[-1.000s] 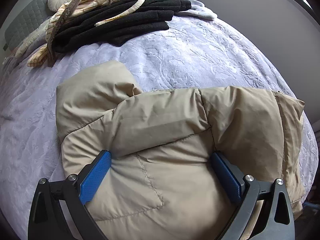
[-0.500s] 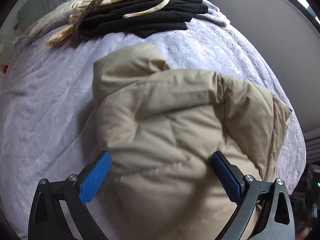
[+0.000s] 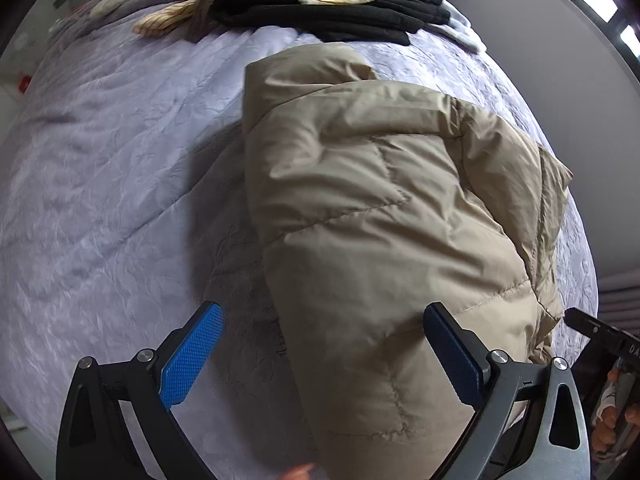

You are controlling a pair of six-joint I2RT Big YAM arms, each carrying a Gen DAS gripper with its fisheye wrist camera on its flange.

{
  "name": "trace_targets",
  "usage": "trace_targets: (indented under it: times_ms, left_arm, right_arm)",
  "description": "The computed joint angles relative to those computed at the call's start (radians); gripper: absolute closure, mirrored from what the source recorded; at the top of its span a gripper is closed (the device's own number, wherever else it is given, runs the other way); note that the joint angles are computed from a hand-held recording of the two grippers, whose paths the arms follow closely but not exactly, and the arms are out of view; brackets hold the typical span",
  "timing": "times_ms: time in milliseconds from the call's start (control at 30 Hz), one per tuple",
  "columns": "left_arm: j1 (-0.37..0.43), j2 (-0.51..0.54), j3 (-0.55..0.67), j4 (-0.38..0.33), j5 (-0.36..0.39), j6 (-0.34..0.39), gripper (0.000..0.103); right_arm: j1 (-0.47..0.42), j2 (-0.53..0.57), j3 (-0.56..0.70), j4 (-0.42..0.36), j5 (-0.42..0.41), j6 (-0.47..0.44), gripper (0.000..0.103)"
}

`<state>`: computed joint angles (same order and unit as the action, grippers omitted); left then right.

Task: Fold large clothes

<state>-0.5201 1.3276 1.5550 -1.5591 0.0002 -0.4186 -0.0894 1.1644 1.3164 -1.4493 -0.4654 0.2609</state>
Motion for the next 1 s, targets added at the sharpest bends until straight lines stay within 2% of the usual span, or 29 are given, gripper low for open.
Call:
trace_targets:
  times_ms: [100,200,233,267,300,367,533,733,833,933,967,1000]
  left_arm:
    - [0.014,-0.015,-0.020,-0.001,0.002,-0.021,0.001]
    - [0.024,-0.024,-0.034,-0.002,0.021,-0.038,0.001]
    - [0.025,-0.026,-0.037,-0.002,0.023,-0.039,0.001]
    - [0.024,-0.026,-0.038,-0.001,0.023,-0.040,0.001]
    - [0.026,-0.027,-0.039,-0.001,0.025,-0.038,0.001]
    - [0.024,-0.027,-0.042,0.001,0.029,-0.043,0.001]
    - [0.027,-0.020,-0.041,-0.004,0.048,-0.036,0.001]
    - [0.064,-0.029,-0.069,0.025,0.108,-0.009,0.001]
    - [0.120,-0.044,-0.100,0.048,0.200,0.010,0.001]
    - [0.196,-0.056,-0.146,0.078,0.373,0.028,0.001]
    - [0.230,-0.059,-0.173,0.097,0.461,0.027,0.001]
    - [0.247,-0.060,-0.188,0.107,0.503,0.024,0.001]
  right_arm:
    - [-0.010,0.031,0.030,0.008,-0.002,-0.024,0.030]
    - [0.019,0.023,0.020,0.028,0.011,-0.002,0.028]
    - [0.025,0.022,0.013,0.041,0.014,0.004,0.015]
    - [0.032,0.006,-0.010,0.061,0.017,0.013,0.009]
    - [0.033,0.009,-0.012,0.075,0.017,0.014,0.008]
    - [0.038,0.030,-0.007,0.079,0.023,-0.005,0.000]
    - [0.022,0.071,0.015,0.047,0.028,-0.055,0.000]
    - [-0.019,0.156,0.049,-0.033,-0.036,-0.113,0.000]
    - [-0.038,0.180,0.063,-0.052,-0.097,-0.154,0.000]
    - [-0.050,0.211,0.083,-0.072,-0.151,-0.210,0.000]
    - [-0.052,0.225,0.088,-0.080,-0.165,-0.226,0.000]
    - [-0.053,0.235,0.090,-0.084,-0.174,-0.234,0.000]
